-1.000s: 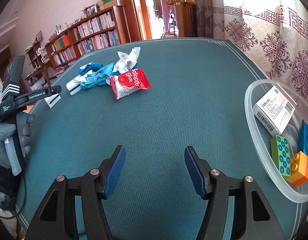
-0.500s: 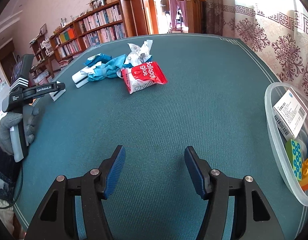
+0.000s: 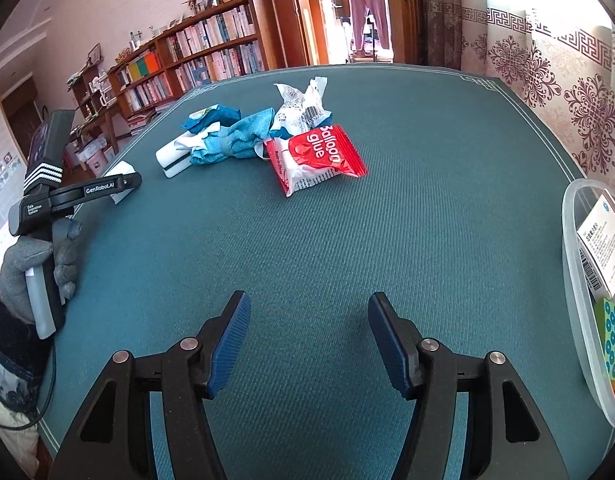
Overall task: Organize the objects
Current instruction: 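Lift the white sponge with the left tool while the right tool grasps the Balloon glue packet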
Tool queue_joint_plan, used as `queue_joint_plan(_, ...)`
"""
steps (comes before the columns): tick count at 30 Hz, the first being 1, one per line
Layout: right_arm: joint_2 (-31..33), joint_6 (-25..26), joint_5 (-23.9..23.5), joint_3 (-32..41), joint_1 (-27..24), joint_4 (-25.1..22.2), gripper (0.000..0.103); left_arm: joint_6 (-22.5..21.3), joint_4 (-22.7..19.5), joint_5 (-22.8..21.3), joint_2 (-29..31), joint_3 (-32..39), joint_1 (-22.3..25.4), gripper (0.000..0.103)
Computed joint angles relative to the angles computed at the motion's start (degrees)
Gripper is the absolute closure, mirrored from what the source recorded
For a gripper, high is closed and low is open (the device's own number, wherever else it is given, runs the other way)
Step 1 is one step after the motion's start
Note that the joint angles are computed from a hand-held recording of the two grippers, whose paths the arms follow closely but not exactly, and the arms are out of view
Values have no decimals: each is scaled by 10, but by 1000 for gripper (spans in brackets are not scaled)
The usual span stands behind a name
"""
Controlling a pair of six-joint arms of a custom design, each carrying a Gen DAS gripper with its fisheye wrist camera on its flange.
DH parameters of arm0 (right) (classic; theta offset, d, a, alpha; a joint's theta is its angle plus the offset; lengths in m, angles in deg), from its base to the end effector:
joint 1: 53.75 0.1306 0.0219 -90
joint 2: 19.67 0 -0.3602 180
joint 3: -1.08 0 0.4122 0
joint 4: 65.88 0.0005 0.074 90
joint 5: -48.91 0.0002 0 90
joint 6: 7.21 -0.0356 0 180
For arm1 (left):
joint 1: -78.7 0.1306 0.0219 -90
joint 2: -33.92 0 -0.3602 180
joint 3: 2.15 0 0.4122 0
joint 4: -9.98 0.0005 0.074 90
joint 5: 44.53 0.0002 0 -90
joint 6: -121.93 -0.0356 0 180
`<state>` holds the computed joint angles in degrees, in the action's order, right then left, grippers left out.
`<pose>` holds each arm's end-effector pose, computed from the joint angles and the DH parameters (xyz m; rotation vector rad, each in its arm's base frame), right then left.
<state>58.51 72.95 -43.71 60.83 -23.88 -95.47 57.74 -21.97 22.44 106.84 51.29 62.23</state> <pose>0.3570 0.2063 0.2713 -0.4457 2.4009 0.3707 0.3597 -0.0923 0.2539 -0.3618 2.3515 0.1515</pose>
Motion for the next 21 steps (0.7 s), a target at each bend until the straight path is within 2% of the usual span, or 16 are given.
queue_joint_plan(6,34,-21,-24,35,-12,-2,40,-9,14,-2,-18,-9,-16,39)
queue_joint_plan(16,124,-96,-120,118,-38,6,37,-13,24,9,-18,-11,-30,39)
queue_joint_plan(21,161,-121,-117,157,-35,11,37,-14,27,17,-20,-12,-31,39)
